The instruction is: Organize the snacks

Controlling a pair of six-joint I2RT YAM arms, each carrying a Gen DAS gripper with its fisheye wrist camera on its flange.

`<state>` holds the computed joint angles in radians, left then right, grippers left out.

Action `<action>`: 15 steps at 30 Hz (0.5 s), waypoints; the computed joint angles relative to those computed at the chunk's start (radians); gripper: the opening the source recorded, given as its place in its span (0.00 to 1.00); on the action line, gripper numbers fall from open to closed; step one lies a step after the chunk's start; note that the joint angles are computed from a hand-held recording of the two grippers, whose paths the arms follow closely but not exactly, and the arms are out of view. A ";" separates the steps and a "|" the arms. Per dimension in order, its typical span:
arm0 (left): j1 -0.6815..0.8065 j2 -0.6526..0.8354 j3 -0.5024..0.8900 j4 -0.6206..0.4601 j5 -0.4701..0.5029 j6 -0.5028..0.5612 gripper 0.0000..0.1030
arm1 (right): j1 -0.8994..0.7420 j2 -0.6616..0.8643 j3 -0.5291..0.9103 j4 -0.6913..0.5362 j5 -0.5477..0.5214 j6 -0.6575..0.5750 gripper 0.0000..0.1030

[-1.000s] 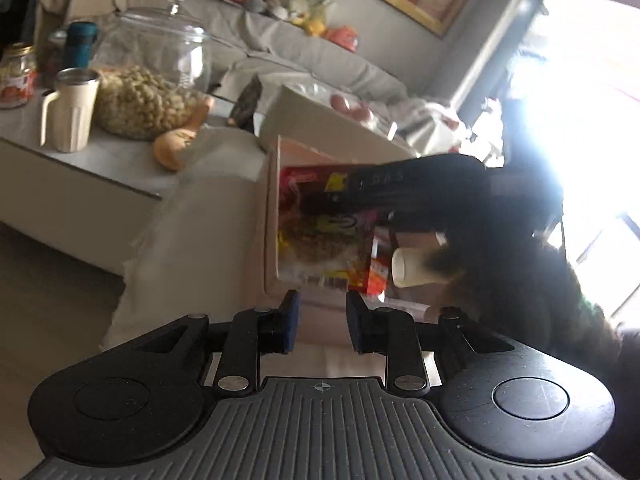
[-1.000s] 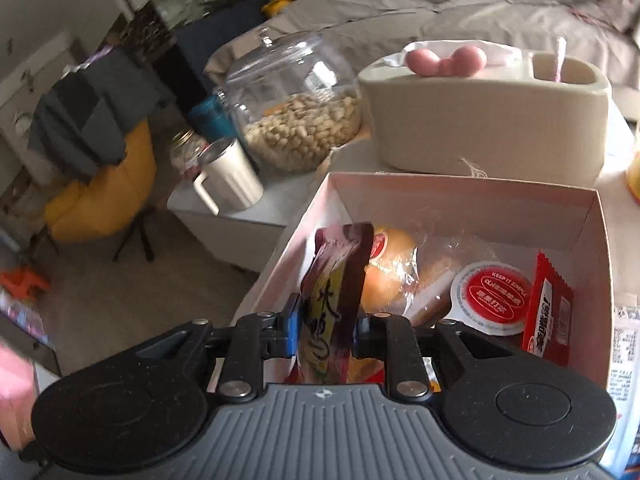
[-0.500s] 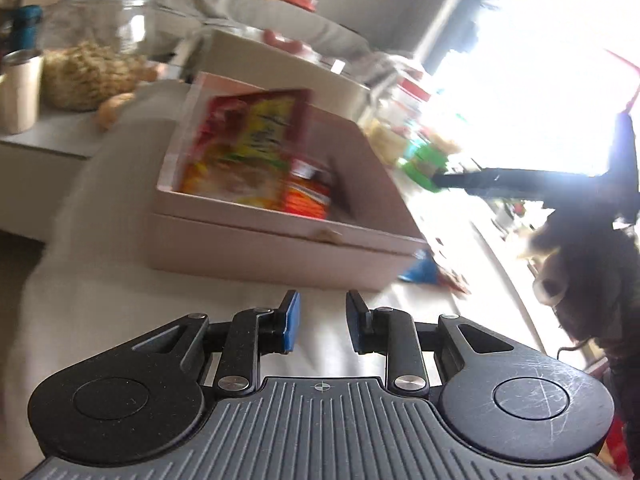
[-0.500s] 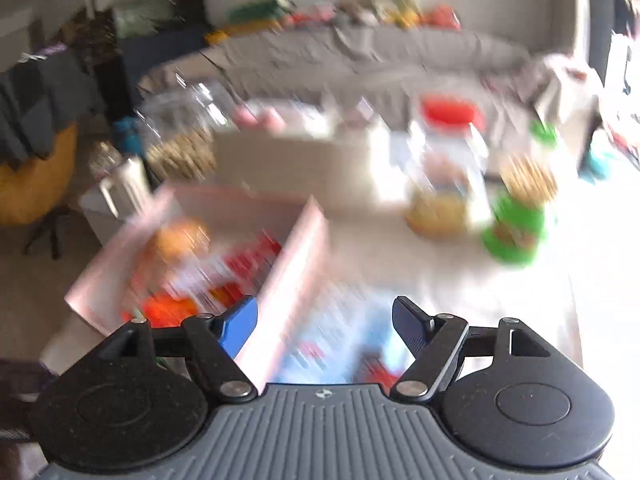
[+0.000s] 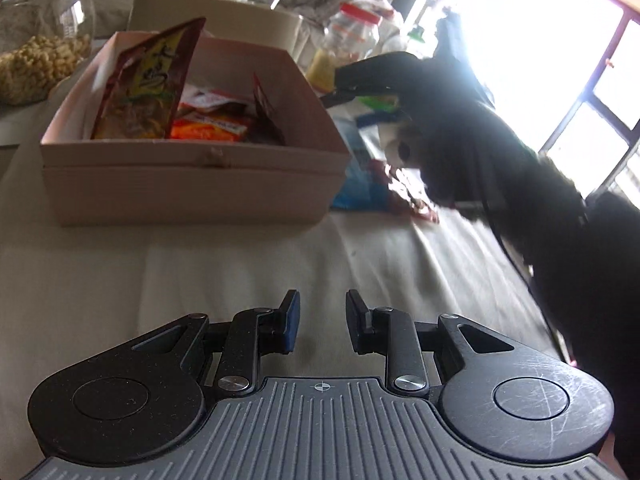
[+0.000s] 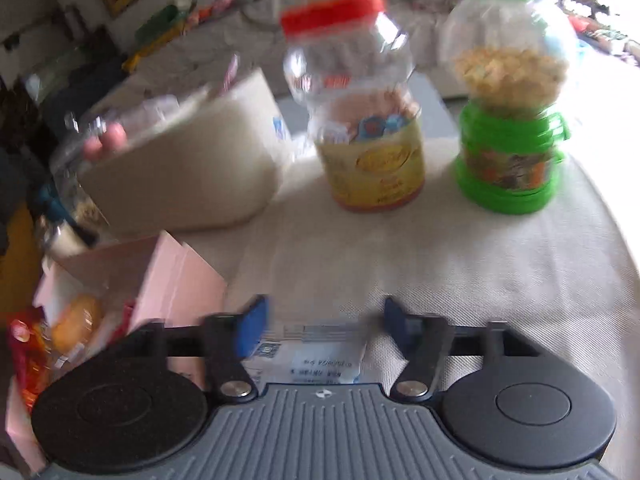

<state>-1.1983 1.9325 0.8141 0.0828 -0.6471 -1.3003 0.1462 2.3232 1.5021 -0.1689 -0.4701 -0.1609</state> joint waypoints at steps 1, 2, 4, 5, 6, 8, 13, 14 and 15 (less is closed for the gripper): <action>-0.004 0.002 0.002 -0.007 -0.001 -0.003 0.27 | 0.001 -0.012 -0.022 0.018 0.009 -0.037 0.40; -0.008 0.002 0.000 -0.006 -0.006 -0.002 0.27 | -0.003 -0.027 -0.040 0.006 0.001 -0.092 0.35; -0.007 0.003 -0.018 0.036 -0.019 0.020 0.27 | -0.029 -0.083 -0.115 -0.024 -0.042 -0.195 0.28; -0.006 0.005 -0.027 0.061 -0.023 0.030 0.27 | -0.049 -0.106 -0.151 -0.052 -0.068 -0.245 0.27; -0.001 0.010 -0.033 0.087 -0.021 0.040 0.27 | -0.069 -0.133 -0.201 -0.066 -0.090 -0.296 0.27; 0.008 0.023 -0.038 0.137 -0.009 0.058 0.27 | -0.110 -0.212 -0.338 -0.043 -0.124 -0.399 0.27; 0.020 0.057 0.013 0.129 0.041 0.080 0.28 | -0.223 -0.372 -0.543 -0.149 -0.199 -0.621 0.27; 0.017 0.062 0.026 0.116 0.038 0.081 0.28 | -0.247 -0.398 -0.575 -0.157 -0.212 -0.651 0.27; 0.016 0.067 0.035 0.110 0.038 0.083 0.28 | -0.274 -0.427 -0.605 -0.164 -0.228 -0.677 0.27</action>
